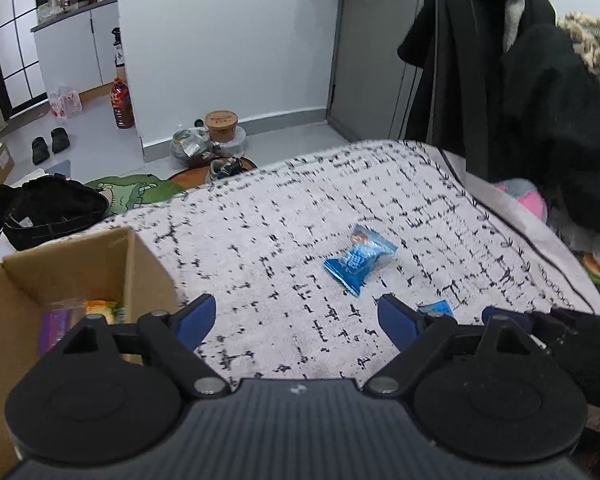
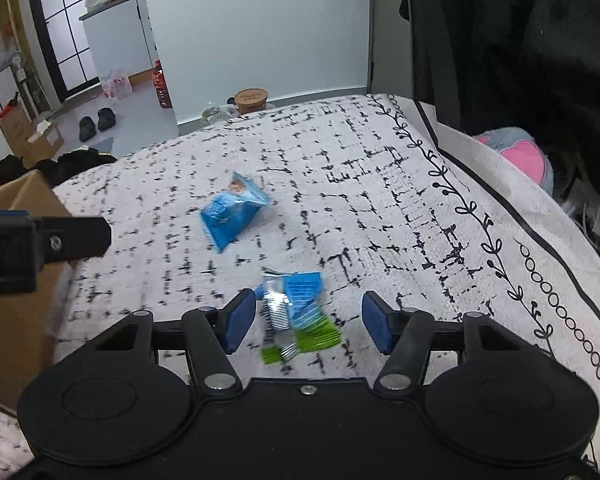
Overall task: Organize snacks
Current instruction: 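Move both tools back over the remaining blue candy packs, then grasp the blue-green candy pack with the right tool while the left grasps the blue candy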
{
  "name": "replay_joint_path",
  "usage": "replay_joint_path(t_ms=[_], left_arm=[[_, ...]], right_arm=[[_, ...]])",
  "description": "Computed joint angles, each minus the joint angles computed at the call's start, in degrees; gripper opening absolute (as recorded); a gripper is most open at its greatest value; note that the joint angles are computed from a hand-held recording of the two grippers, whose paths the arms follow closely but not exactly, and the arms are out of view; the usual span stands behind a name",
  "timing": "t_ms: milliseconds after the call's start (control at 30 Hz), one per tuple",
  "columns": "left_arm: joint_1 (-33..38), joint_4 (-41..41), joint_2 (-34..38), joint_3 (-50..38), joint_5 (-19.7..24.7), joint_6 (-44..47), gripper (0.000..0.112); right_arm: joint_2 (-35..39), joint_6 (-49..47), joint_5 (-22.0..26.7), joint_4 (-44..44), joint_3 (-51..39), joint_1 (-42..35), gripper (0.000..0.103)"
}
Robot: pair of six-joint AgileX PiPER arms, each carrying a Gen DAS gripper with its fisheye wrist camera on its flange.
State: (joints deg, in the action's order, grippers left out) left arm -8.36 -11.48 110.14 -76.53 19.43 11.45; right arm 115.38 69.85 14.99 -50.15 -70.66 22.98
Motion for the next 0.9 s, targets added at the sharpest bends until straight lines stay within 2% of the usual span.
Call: replay_joint_path(t_ms=[133, 200, 267, 300, 433, 600, 633, 733, 900], left_arm=[[-1.51, 4.36, 2.95, -1.88, -0.47, -4.34, 0.086], [-2.18, 7.29, 4.57, -3.37, -0.30, -7.52, 0.085], [-2.73, 9.70, 6.07, -4.96, 0.01, -10.09, 0.084], [-2.92, 10.58, 6.85, -5.90, 0.31, -11.04, 0.083], [-4.13, 15.48, 9.76, -9.59, 0.66, -15.37, 0.082], [-5.53, 18.23, 13.46, -14.36, 1.50, -16.17, 0.079], [-5.82, 18.23, 14.35, -15.53, 2.07, -15.80, 0.077], [-6.37, 18.08, 16.76, -18.70, 3.55, -14.83, 0.068], [-7.66, 19.97, 20.15, -23.02, 4.34, -15.33, 0.065]], right_arm=[[1.66, -5.52, -1.89, 5.39, -0.81, -1.36, 0.049], [2.26, -9.72, -3.12, 8.63, -1.03, -1.74, 0.036], [2.47, -11.74, -3.60, 10.26, -1.19, -1.94, 0.035], [2.31, -11.20, -4.32, 9.63, -0.87, -2.22, 0.030], [1.51, -2.21, -5.26, 0.79, 0.21, -3.08, 0.028], [1.19, 3.62, -6.03, -5.41, 0.37, -4.75, 0.028], [1.26, 3.28, -6.27, -4.72, 0.25, -5.16, 0.028], [1.55, -5.17, -7.23, 4.80, -0.32, -6.45, 0.028], [1.52, -13.79, -7.82, 14.05, -0.46, -7.52, 0.028]])
